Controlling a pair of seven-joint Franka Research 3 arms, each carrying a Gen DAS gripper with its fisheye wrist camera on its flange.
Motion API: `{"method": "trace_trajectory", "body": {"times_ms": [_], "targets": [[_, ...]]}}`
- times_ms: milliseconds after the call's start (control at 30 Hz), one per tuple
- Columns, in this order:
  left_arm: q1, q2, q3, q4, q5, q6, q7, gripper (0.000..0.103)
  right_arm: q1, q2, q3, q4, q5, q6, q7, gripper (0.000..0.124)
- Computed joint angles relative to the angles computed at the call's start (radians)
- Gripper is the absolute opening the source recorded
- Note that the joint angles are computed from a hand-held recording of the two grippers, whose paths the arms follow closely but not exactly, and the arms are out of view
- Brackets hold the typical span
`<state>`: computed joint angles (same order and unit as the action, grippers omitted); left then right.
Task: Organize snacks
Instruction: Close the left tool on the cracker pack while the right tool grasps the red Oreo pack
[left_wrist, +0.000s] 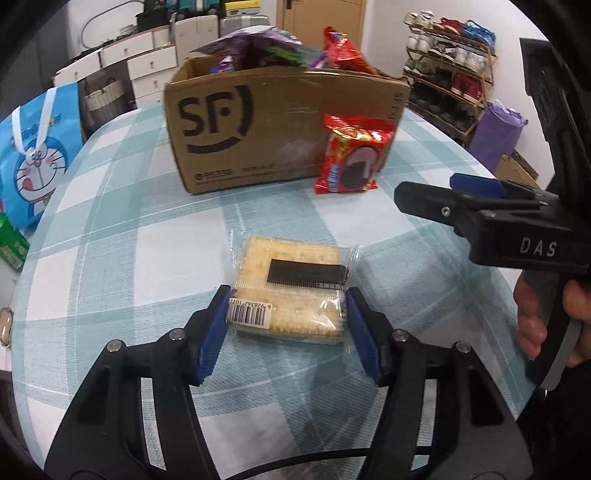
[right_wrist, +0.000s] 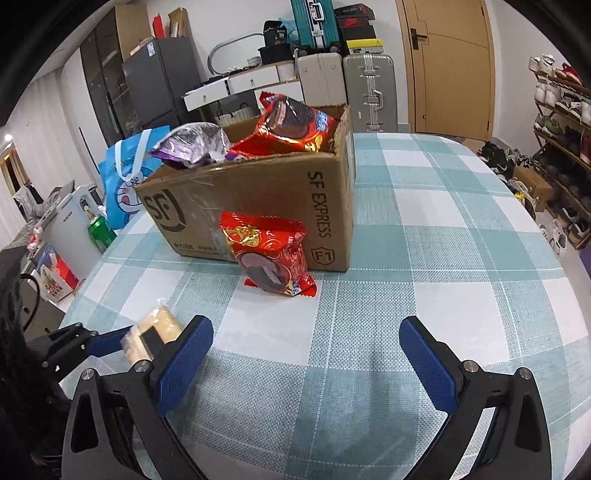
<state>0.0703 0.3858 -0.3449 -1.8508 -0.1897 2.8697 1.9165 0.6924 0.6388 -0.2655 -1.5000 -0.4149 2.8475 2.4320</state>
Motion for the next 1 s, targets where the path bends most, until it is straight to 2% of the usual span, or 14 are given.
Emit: {"method": "trace_trajectory", "body": {"times_ms": [200, 333, 500, 700, 867, 967, 1000], "targets": [[0.049, -0.005, -0.031, -0.013, -0.059, 0.023, 0.034, 0.059, -0.027, 0.071, 0.03, 0.131, 0.027, -0.081, -0.039, 0.101], [0.063, 0.005, -0.041, 0.0, -0.087, 0.027, 0.04, 0.059, -0.056, 0.13, 0.066, 0.242, 0.067, -0.133, -0.082, 0.087], [0.078, -0.011, -0.052, -0.023, -0.121, 0.043, 0.045, 0.059, -0.07, 0.21, 0.084, 0.383, 0.103, -0.188, -0.128, 0.085], [0.07, -0.004, -0.033, -0.015, -0.11, 0.062, 0.007, 0.059, -0.077, 0.299, 0.085, 0.533, 0.136, -0.259, -0.132, 0.074], [0.084, 0.004, -0.046, -0.01, -0.107, 0.067, 0.002, 0.059, -0.078, 0.349, 0.081, 0.611, 0.144, -0.3, -0.122, 0.059], [0.087, 0.005, -0.048, -0.011, -0.104, 0.068, -0.004, 0.059, -0.077, 0.35, 0.076, 0.606, 0.141, -0.285, -0.104, 0.046], [0.09, 0.005, -0.051, -0.01, -0.105, 0.066, -0.004, 0.059, -0.078, 0.346, 0.077, 0.596, 0.141, -0.275, -0.102, 0.046]]}}
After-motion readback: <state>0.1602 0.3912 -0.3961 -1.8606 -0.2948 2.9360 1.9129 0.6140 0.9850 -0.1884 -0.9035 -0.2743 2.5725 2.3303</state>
